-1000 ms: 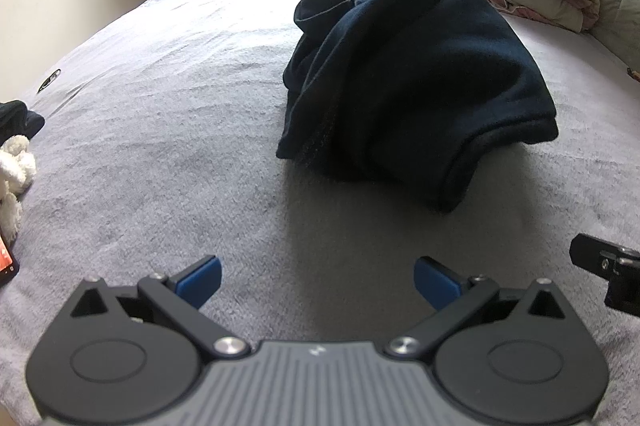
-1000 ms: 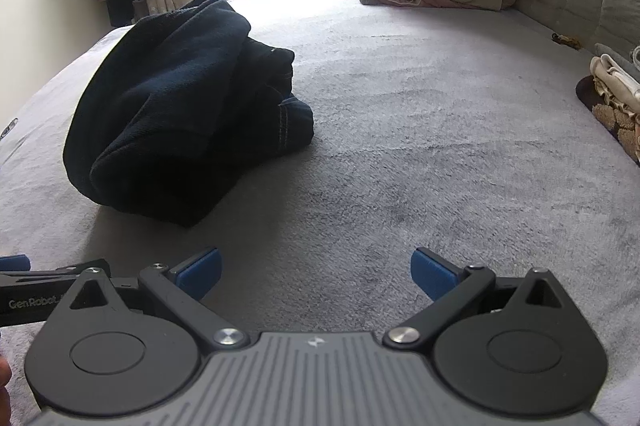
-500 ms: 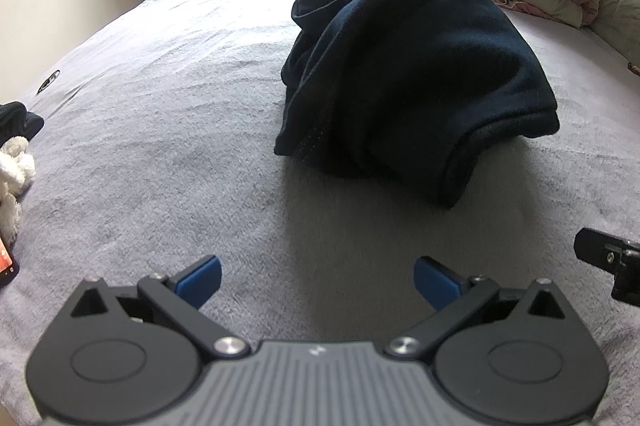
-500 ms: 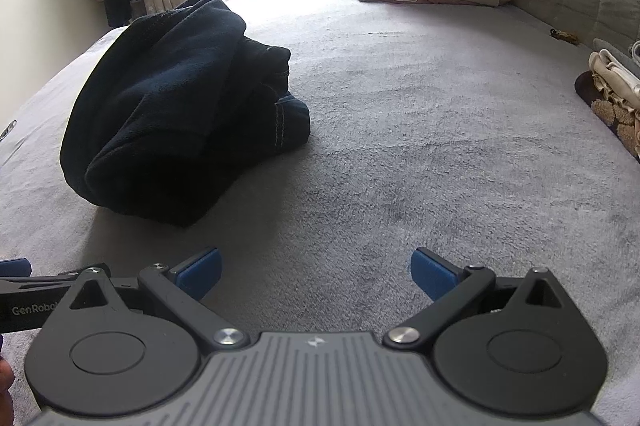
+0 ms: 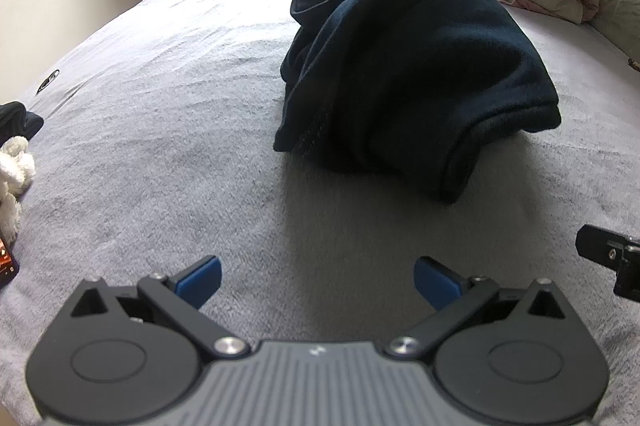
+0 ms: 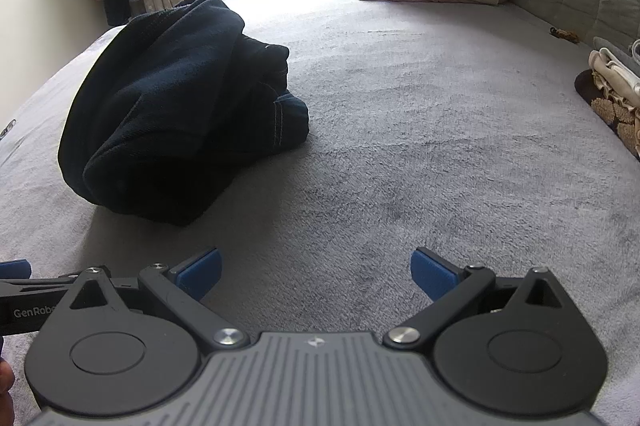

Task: Fold clothes

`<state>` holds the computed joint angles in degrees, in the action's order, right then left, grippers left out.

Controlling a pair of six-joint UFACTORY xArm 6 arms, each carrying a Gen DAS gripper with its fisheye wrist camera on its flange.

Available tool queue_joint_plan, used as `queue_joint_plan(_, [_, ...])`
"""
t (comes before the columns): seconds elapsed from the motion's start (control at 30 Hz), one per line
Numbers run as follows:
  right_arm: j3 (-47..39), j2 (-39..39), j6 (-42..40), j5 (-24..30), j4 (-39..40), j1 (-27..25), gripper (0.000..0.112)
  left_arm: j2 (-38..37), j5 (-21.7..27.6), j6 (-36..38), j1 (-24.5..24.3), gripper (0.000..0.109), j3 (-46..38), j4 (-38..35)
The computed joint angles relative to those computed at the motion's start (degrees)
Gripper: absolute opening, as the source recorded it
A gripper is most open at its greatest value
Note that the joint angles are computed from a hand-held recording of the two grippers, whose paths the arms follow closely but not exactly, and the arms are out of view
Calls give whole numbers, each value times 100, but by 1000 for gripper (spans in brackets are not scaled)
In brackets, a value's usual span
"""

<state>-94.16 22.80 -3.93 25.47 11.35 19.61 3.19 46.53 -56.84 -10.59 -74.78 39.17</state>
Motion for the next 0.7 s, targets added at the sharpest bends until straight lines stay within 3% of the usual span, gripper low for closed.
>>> queue_joint_plan(0.7, [-3,12,53,16,-67,5,103,-30,-37,-10,10,103,30,0])
